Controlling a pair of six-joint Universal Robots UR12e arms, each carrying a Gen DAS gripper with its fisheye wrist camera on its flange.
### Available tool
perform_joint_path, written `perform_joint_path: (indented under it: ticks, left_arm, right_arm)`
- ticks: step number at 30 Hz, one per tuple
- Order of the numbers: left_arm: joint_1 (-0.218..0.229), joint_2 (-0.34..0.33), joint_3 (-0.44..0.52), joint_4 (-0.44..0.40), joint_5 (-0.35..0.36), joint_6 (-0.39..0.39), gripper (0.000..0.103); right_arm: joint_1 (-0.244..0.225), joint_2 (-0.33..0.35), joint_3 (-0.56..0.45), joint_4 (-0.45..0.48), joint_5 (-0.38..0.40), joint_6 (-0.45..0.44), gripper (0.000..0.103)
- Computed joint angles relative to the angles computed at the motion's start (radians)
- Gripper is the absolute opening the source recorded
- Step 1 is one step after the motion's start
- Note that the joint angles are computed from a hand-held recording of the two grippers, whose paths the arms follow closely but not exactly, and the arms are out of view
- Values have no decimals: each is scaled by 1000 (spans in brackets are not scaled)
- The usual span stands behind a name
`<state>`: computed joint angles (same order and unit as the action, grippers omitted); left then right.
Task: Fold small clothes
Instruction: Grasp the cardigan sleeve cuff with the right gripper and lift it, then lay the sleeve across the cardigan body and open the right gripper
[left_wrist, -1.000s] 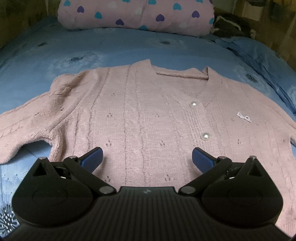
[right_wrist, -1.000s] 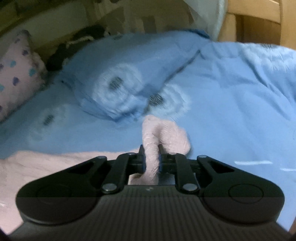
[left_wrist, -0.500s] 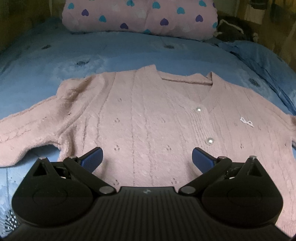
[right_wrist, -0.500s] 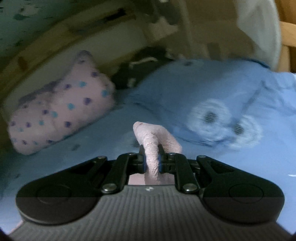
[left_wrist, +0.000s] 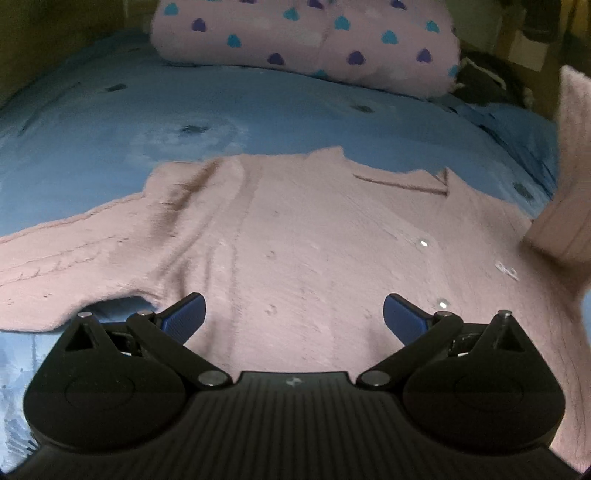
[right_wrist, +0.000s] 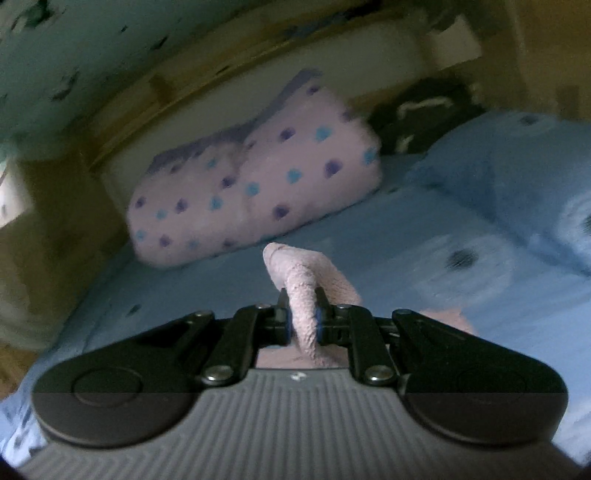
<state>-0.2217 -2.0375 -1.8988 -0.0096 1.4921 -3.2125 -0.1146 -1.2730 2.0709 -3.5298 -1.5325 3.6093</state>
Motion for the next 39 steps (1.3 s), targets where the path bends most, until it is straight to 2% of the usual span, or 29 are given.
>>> perform_joint_path:
  ticks: [7,14,15,19,20,22,25,27,29,31,36,39]
  left_arm:
    - [16,4,2,7,52,-78,103]
    - [26,9,2,2,83,-110,103]
    - [25,9,3,1,83,-112,103]
    - [23,8,2,8,82,-105,103]
    - [22,7,2,10,83,-103,103]
    - [21,5,0,21,78,-96,103]
    - [25,4,-8,51,28,-97,103]
    - [24,4,-13,63,2,-87,103]
    - [19,0,-13,69,-16,-59,103]
    - [8,-3,-10,69,-10,-35,103]
    - [-25,0,5,31,15,1,103]
    - [-51,-2,22,13,24,-7,103]
  right_arm:
    - [56,94,-60,63,101,-11,15]
    - [64,150,-76,152,247,13,18]
    - [63,154,-77,166,270,16,20]
    - [55,142,-58,192,331,-5,56]
    - [54,135,-52,186,330,-21,60]
    - [50,124,-36,150,321,-55,60]
    - [29,96,-1,127,301,-91,60]
    - [20,83,20,107,247,-107,60]
    - [17,74,33,107,161,-127,60]
    - [15,69,42,112,82,-136,60]
    - [-10,79,60,84,-12,-148,60]
    - [-21,70,54,147,-47,-126,60]
